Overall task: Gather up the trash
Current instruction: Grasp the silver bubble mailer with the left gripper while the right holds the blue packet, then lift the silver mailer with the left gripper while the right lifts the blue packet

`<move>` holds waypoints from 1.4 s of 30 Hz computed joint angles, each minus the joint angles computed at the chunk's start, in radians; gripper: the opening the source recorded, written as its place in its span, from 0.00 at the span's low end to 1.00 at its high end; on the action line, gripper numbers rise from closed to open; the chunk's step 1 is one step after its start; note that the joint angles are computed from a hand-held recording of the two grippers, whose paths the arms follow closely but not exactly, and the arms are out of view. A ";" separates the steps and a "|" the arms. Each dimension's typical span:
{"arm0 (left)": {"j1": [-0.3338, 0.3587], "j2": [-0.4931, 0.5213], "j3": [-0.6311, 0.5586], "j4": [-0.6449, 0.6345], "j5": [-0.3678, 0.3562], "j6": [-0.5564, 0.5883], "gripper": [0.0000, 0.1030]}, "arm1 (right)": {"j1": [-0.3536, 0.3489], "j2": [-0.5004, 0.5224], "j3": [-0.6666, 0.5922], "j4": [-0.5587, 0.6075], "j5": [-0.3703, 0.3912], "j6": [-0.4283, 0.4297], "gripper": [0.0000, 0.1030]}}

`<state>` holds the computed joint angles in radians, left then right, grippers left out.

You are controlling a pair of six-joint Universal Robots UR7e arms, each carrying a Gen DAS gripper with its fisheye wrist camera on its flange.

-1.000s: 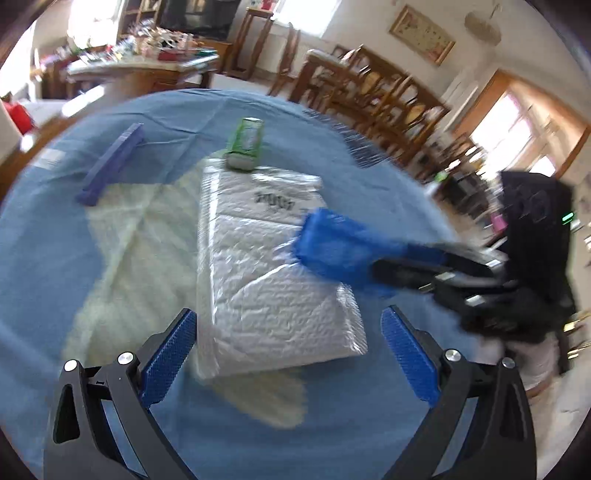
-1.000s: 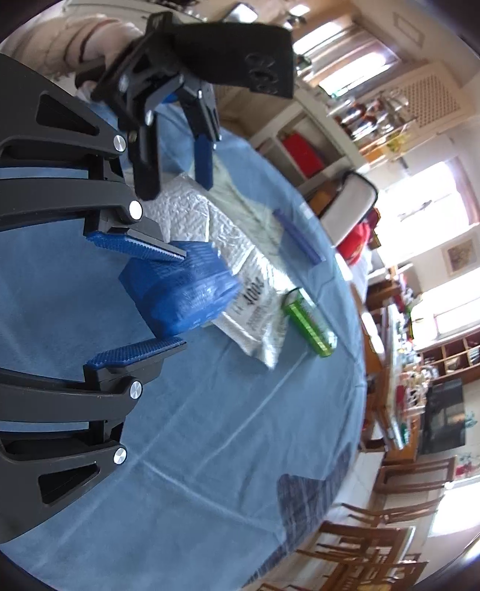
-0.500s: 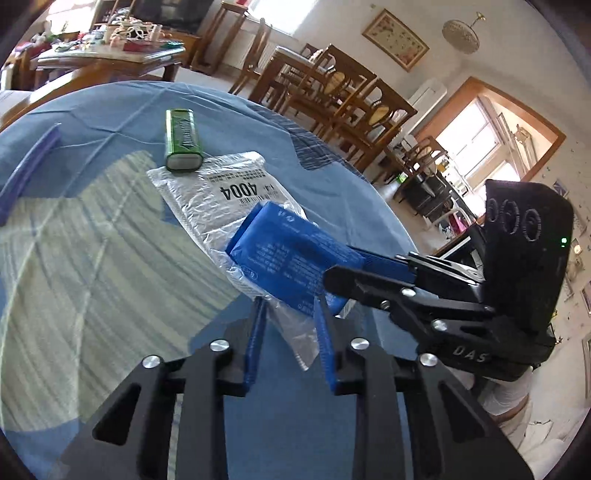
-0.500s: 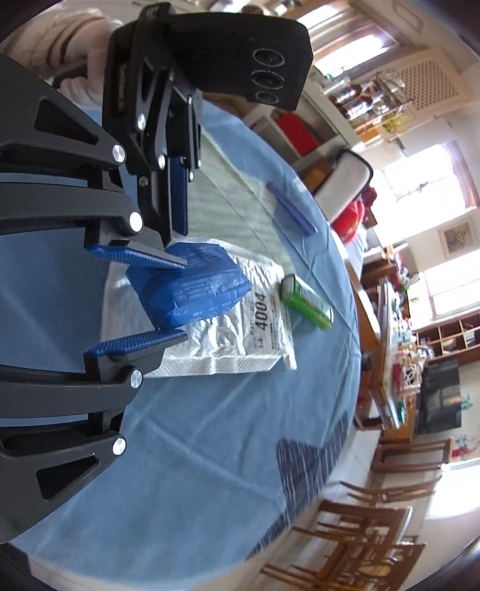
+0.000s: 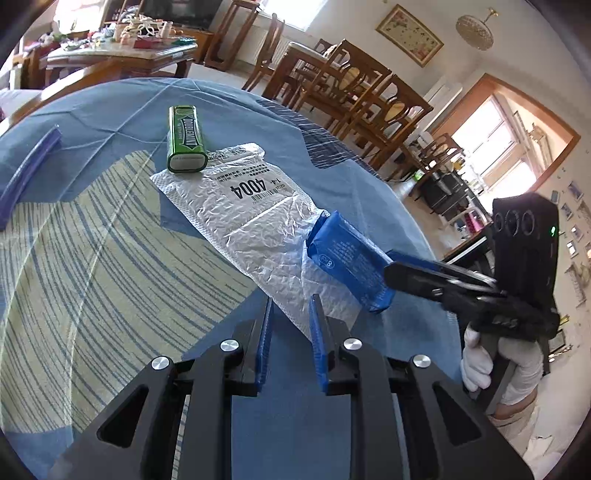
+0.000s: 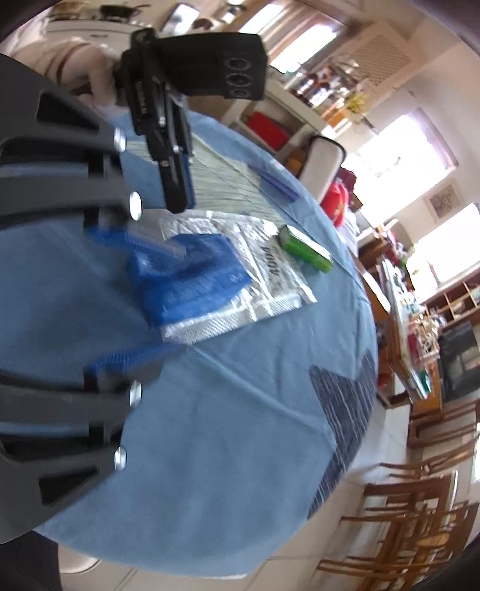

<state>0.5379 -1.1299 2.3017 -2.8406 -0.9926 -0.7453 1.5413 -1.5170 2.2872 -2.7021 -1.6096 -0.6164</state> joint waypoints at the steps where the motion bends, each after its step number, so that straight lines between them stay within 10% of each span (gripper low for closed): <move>1: -0.001 0.003 -0.005 0.008 0.005 0.000 0.22 | 0.003 0.003 -0.003 -0.006 -0.001 0.005 0.70; 7: 0.016 0.040 -0.031 -0.045 -0.008 0.004 0.35 | 0.062 0.081 -0.042 -0.012 -0.099 -0.071 0.68; 15: -0.006 0.068 -0.051 -0.011 0.026 0.023 0.48 | 0.115 0.089 0.051 -0.296 -0.215 -0.221 0.29; 20: -0.031 0.046 -0.049 0.082 0.068 -0.020 0.64 | 0.090 0.072 0.029 -0.307 -0.180 -0.199 0.27; 24: -0.022 0.042 -0.039 0.041 0.053 -0.011 0.69 | 0.122 0.166 -0.011 -0.417 -0.290 -0.213 0.27; 42: -0.014 -0.026 0.082 -0.167 -0.016 -0.014 0.77 | 0.168 0.170 -0.004 -0.097 -0.179 -0.183 0.17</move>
